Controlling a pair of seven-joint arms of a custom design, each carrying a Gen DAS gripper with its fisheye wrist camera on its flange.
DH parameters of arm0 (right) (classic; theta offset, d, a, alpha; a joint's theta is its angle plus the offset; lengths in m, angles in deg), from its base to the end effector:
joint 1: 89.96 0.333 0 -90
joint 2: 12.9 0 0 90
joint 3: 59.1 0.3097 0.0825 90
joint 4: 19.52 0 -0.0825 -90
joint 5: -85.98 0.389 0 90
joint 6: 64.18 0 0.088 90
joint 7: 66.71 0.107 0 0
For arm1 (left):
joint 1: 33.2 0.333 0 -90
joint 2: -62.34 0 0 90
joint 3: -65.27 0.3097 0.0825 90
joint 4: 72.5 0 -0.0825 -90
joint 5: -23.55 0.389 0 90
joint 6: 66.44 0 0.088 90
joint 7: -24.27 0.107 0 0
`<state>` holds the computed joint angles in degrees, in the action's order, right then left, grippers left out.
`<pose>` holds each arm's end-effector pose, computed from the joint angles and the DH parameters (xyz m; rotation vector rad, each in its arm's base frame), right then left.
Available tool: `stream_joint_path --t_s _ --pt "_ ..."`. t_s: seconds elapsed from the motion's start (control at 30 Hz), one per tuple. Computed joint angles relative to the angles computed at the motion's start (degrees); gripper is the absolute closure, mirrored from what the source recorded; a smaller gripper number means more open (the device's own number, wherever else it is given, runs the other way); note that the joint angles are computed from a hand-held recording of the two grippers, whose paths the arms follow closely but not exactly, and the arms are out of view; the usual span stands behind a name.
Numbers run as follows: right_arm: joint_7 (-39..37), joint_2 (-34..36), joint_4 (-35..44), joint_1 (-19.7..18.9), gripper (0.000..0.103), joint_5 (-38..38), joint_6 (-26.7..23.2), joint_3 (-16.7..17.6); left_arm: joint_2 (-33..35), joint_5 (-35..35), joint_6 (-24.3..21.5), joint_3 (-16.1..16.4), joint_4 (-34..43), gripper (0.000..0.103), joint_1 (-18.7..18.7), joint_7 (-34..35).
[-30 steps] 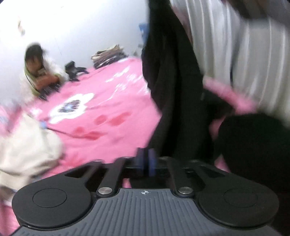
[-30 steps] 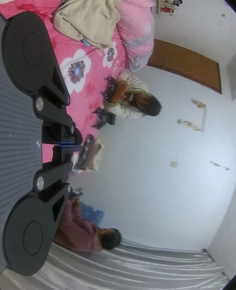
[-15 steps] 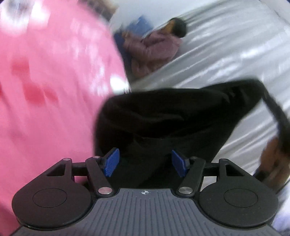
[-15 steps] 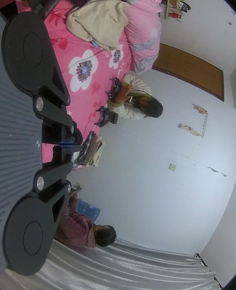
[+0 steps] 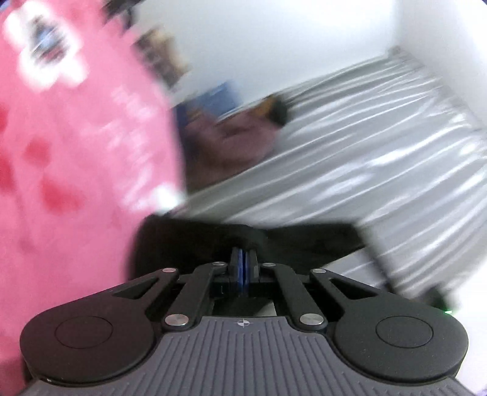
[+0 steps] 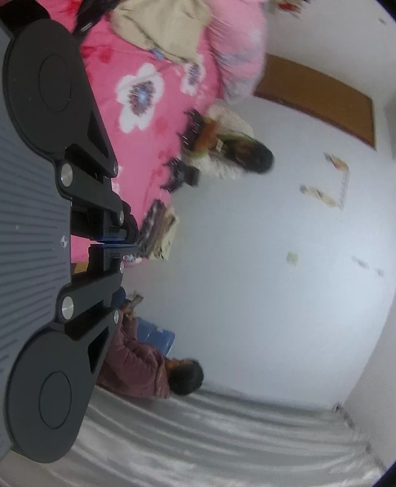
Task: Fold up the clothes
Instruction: 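Raise the black sweatshirt high with both grippers, spreading it between them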
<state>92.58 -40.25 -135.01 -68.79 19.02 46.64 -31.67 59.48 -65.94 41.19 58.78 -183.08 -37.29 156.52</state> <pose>0.3061 0.3380 0.7022 -1.3928 1.5371 -1.5715 0.5494 -0.1805 0.5700 1.1261 -1.5903 1.5303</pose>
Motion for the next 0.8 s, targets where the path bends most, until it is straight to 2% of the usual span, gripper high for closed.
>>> stream_joint_path --t_s 0.07,0.13,0.33,0.5,0.57,0.67,0.8 --pt "2.35 -1.35 -0.04 -0.23 0.101 -0.06 -0.65 0.23 -2.92 -3.02 -0.22 0.97 0.06 0.103 0.54 1.63" --pt "2.95 -2.73 0.24 -0.49 0.101 -0.2 -0.53 0.35 -5.64 -4.9 1.55 1.6 0.91 0.103 0.24 2.65" --pt "-1.17 -4.14 6.09 -4.32 0.101 -4.63 0.86 2.8 -10.16 -6.46 9.89 3.16 9.18 0.103 -2.44 4.76" --pt "-8.06 -1.75 17.63 -9.6 0.101 -8.29 3.66 5.15 -11.18 -4.07 17.31 3.56 18.06 0.103 -5.09 6.3" --pt "-11.64 -0.71 22.66 -12.03 0.101 -10.09 4.85 6.77 -10.93 -3.27 17.98 4.2 21.78 0.103 -6.14 5.79" --pt "-17.19 1.69 31.09 -15.99 0.101 -12.83 6.69 9.83 -10.51 -1.44 20.18 4.69 28.02 0.103 -7.2 4.15" --pt "-24.64 5.14 41.58 -20.97 0.101 -14.7 7.48 15.41 -12.7 1.86 24.59 5.05 31.57 0.103 -8.61 5.27"
